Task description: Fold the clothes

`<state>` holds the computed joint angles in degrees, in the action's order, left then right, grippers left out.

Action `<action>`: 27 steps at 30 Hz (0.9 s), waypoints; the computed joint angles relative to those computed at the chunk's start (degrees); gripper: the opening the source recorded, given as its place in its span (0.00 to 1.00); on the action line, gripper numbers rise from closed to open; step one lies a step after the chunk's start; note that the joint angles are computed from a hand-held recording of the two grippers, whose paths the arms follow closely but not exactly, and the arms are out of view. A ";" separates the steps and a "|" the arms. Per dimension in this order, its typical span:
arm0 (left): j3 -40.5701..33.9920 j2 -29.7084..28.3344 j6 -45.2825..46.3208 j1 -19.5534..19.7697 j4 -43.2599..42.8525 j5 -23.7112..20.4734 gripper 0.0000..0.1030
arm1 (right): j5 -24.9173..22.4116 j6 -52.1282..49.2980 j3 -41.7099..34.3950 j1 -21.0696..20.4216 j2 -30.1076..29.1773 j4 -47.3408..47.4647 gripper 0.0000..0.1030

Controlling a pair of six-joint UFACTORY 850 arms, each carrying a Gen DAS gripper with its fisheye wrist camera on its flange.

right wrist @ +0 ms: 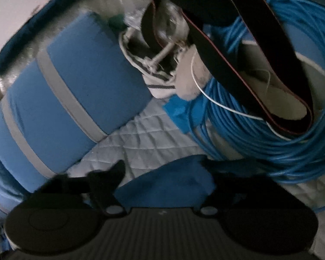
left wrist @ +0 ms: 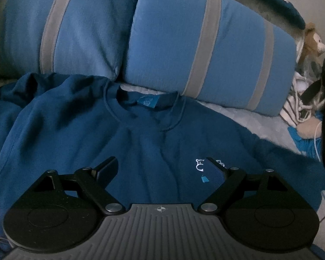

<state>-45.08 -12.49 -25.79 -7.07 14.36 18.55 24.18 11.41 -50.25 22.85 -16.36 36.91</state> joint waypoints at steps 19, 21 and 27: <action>0.15 0.06 -0.95 0.13 0.73 0.73 0.84 | -7.09 10.83 5.00 -2.28 2.50 -1.92 0.66; 0.03 -0.05 -0.95 0.09 0.81 0.45 0.84 | -7.63 11.01 4.11 -2.44 1.59 0.00 0.63; -0.15 -0.20 -1.22 0.09 1.69 -0.21 0.84 | -9.27 0.40 0.82 -2.77 -1.15 16.22 0.55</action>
